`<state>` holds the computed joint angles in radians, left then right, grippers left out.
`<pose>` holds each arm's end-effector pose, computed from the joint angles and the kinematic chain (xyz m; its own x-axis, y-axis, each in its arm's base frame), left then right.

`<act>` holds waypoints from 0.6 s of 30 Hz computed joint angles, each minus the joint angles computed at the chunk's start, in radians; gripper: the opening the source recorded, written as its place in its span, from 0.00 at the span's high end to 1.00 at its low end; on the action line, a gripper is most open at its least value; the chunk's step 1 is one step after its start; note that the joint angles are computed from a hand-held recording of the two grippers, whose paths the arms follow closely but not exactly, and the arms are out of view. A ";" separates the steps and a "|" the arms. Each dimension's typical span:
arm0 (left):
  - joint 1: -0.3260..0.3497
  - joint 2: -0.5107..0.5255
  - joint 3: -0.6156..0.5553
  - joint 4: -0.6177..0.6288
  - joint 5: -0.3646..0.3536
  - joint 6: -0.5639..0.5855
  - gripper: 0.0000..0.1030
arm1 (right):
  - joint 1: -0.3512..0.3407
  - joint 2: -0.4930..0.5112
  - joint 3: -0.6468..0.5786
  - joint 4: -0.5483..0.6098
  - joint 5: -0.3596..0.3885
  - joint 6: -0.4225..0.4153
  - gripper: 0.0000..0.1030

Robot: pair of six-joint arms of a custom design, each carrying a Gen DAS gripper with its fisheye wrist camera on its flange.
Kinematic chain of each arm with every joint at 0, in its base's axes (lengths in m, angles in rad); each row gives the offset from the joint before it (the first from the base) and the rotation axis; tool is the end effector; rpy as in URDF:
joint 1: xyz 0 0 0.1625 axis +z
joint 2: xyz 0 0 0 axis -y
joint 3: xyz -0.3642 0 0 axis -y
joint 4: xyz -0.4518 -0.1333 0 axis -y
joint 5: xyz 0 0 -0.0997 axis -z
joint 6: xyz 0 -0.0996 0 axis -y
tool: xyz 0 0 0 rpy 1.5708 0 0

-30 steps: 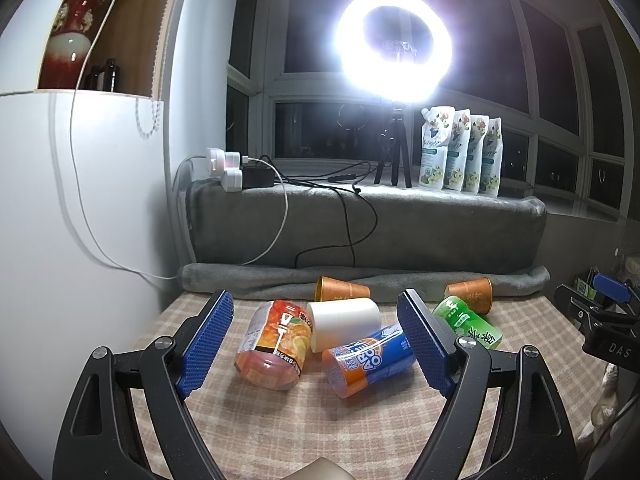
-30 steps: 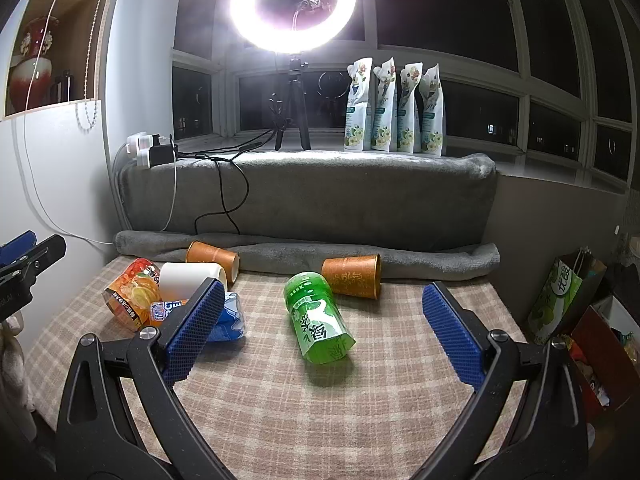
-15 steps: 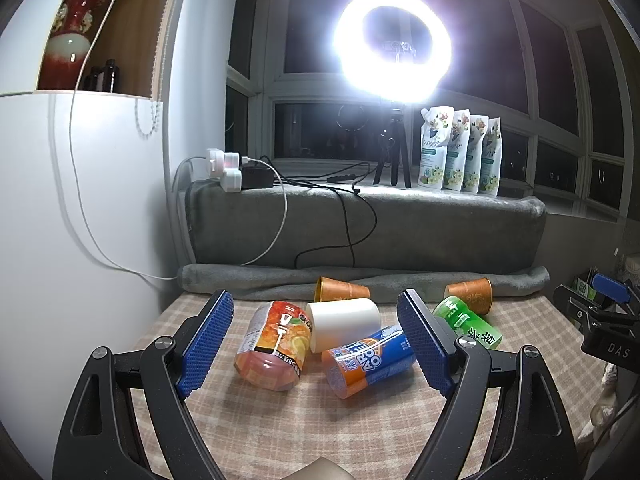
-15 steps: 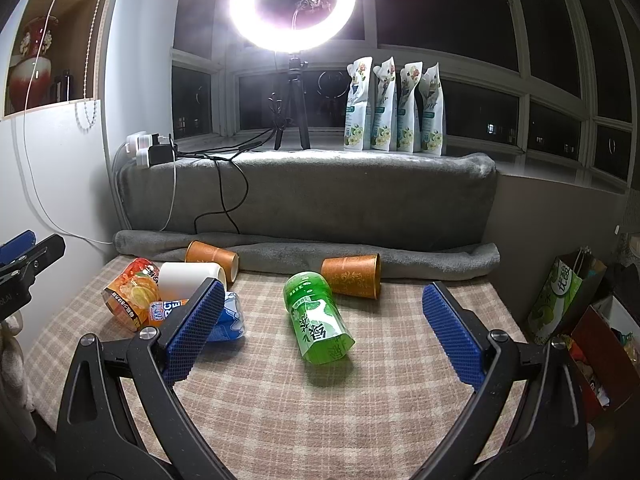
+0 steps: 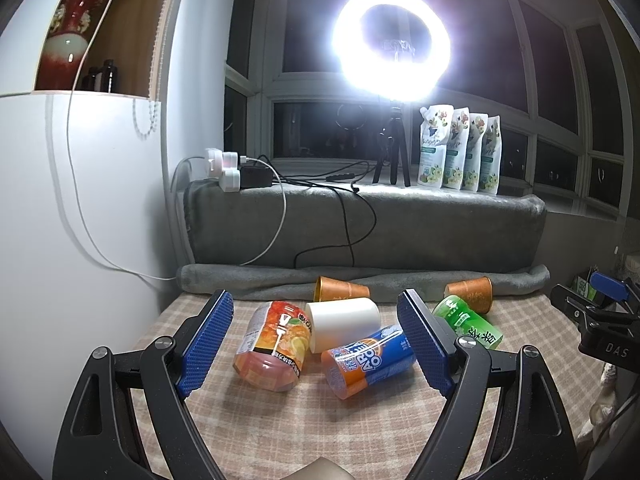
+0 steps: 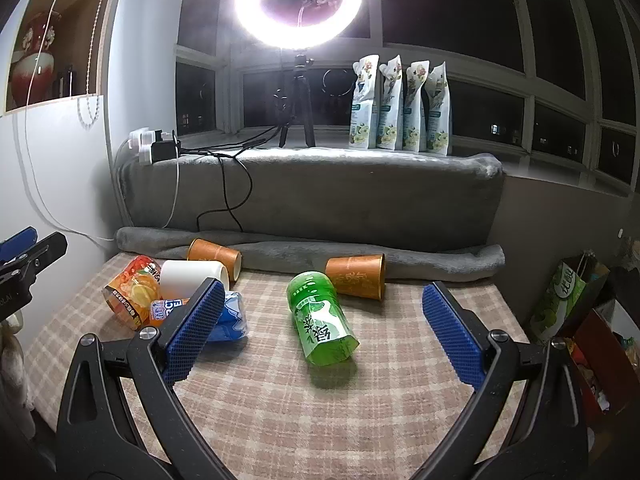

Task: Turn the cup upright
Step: 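Move the right gripper down over the white cup lying on its side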

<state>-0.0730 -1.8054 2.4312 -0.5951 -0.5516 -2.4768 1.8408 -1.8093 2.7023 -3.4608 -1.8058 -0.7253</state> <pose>-0.2416 -0.2010 0.1540 -0.6794 -0.3639 -0.6372 0.5714 0.2824 -0.7705 0.1949 -0.2913 0.1956 -0.6444 -0.4001 0.6517 -0.7647 0.3444 -0.5446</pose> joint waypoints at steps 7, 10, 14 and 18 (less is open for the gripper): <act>0.015 -0.003 -0.001 -0.009 0.008 0.013 0.18 | 0.005 0.058 -0.026 -0.003 0.003 -0.016 0.02; 0.024 -0.013 0.003 -0.014 0.012 0.022 0.18 | 0.007 0.083 -0.042 0.005 0.010 -0.028 0.02; 0.037 -0.033 0.013 -0.021 0.021 0.036 0.18 | 0.015 0.133 -0.081 0.038 0.020 -0.066 0.02; 0.044 -0.053 0.024 -0.020 0.014 0.043 0.18 | 0.021 0.182 -0.129 0.100 0.033 -0.102 0.02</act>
<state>-0.0291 -1.8586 2.4556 -0.6150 -0.5374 -2.4343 1.8622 -1.6272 2.5731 -3.3609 -1.7732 -0.8274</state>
